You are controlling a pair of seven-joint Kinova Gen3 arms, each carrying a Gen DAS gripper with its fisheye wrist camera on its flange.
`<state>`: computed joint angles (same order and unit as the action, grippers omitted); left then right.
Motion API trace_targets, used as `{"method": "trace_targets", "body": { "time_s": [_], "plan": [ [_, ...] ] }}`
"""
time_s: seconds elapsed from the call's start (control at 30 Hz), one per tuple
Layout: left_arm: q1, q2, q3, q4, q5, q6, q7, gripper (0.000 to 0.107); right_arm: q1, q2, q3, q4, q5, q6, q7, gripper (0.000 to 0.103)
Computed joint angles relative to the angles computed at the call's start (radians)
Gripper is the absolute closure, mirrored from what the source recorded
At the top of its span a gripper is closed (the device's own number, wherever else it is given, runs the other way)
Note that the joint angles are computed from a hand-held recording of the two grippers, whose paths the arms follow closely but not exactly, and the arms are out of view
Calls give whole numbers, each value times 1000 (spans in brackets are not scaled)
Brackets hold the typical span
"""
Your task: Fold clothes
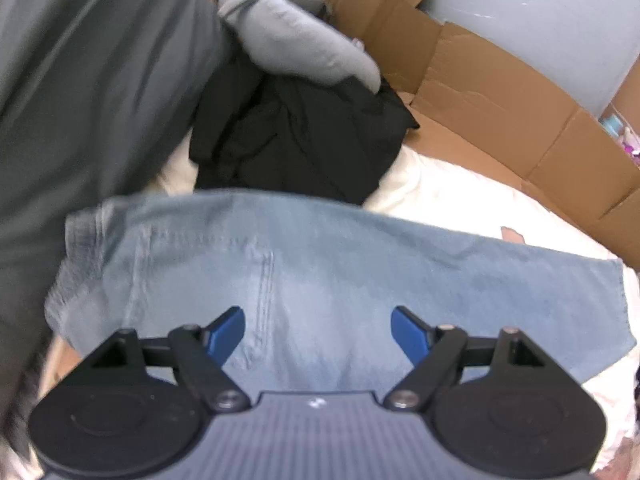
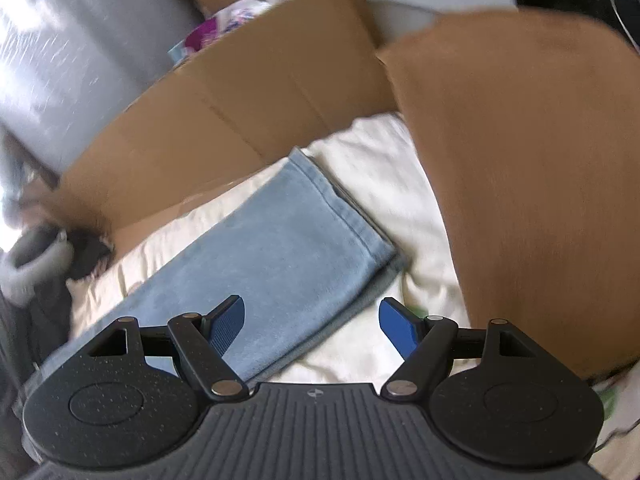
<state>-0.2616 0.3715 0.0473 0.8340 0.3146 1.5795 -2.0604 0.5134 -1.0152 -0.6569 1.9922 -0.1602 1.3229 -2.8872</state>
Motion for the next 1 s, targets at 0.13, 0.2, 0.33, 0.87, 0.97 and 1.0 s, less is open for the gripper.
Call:
{"method": "trace_targets", "body": {
  "time_s": [0.13, 0.2, 0.33, 0.87, 0.97, 1.0],
  "plan": [
    [-30, -55, -20, 142, 13, -57, -19, 25, 17, -94, -24, 102, -65, -66, -57, 24],
    [-39, -72, -31, 194, 13, -75, -33, 25, 26, -132, -31, 143, -97, -98, -75, 27],
    [-57, -101, -49, 283, 22, -104, -52, 25, 56, -185, -49, 207, -153, -164, -94, 36],
    [-122, -139, -91, 497, 126, -158, -59, 26, 174, -274, -97, 376, -269, -383, -177, 47],
    [-117, -149, -89, 524, 124, -165, -76, 26, 206, -293, -101, 385, -278, -387, -197, 52],
    [-115, -151, -91, 533, 125, -168, -73, 26, 215, -296, -99, 390, -280, -388, -203, 56]
  ]
}}
